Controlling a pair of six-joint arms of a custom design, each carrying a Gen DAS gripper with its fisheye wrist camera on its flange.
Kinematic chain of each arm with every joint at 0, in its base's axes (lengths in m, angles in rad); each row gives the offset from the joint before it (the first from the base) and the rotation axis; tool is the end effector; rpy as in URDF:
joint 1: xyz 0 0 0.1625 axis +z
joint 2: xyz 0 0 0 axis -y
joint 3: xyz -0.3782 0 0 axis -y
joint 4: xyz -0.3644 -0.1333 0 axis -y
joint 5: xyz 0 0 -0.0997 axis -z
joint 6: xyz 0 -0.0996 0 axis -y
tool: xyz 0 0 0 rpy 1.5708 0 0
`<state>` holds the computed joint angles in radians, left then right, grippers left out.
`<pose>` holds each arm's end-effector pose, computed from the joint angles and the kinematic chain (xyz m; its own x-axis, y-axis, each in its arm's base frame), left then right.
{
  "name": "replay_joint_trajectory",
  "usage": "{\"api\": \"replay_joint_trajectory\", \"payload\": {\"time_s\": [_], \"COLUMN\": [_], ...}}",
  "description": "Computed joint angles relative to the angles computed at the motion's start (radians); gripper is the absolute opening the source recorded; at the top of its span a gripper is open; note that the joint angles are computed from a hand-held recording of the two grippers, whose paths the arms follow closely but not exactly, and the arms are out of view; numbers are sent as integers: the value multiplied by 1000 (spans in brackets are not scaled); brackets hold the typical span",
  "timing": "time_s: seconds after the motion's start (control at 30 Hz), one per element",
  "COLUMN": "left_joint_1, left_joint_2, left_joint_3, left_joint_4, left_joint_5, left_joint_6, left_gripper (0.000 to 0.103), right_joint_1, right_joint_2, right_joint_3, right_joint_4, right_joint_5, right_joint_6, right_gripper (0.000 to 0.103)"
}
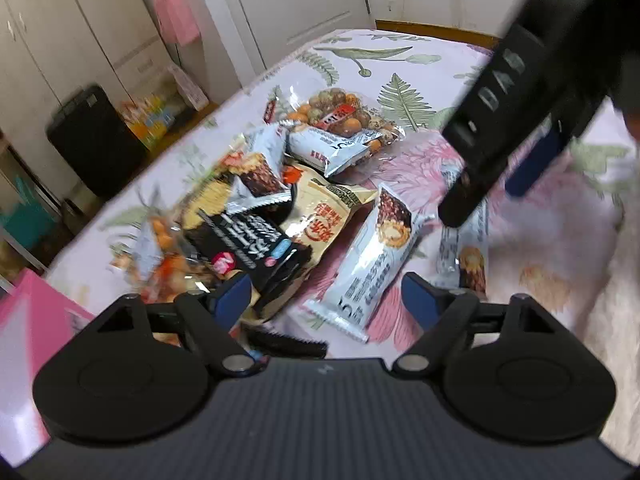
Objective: Organize snacks
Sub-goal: 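Reach the left tool to a white snack bar and close on it, then carry the white bar with the left tool into the pink box and release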
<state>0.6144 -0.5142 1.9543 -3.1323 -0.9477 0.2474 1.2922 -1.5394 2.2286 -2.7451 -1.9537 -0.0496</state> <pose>-0.2864 -0.4363 -0.0810 -0.3112 0.7440 -0.5913 0.9152 0.4023 0.0244 -0.0243 -0.4344 0.2735 -0.8549 0.3799 0.3532 0.2011 0.8704 -0.4493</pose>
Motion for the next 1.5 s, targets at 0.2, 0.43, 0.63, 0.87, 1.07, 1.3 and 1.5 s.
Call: {"api": "replay_joint_trajectory", "payload": {"time_s": [0.2,0.43,0.63,0.87,1.07,1.3,1.5], "left_joint_1": [74,106,123,112,77,53,43], "left_joint_2": [53,-7,40,36,12,-48,-106], "left_joint_3": [-77,-139,-185,-190,-159,-167,-121], "left_joint_4": [-45,235,265,284,306,442,511], "left_joint_5": [-96,-263,-175,-202,-156,-135,-128], "left_joint_6": [107,-14,-78,-148,-250,-380,-536], "left_gripper": [69,58,58,32,30,30,30], "right_joint_1": [-60,-15,15,-11,-11,19,28], "right_joint_2": [53,92,127,98,90,54,-2], "right_joint_3": [-3,32,20,11,38,74,106], "right_joint_4": [-55,-237,-257,-157,-191,-221,-193], "right_joint_5": [68,11,-59,-7,9,14,38], "right_joint_6": [26,-101,-155,-117,-151,-234,-278], "right_gripper": [64,32,34,59,30,30,30]}}
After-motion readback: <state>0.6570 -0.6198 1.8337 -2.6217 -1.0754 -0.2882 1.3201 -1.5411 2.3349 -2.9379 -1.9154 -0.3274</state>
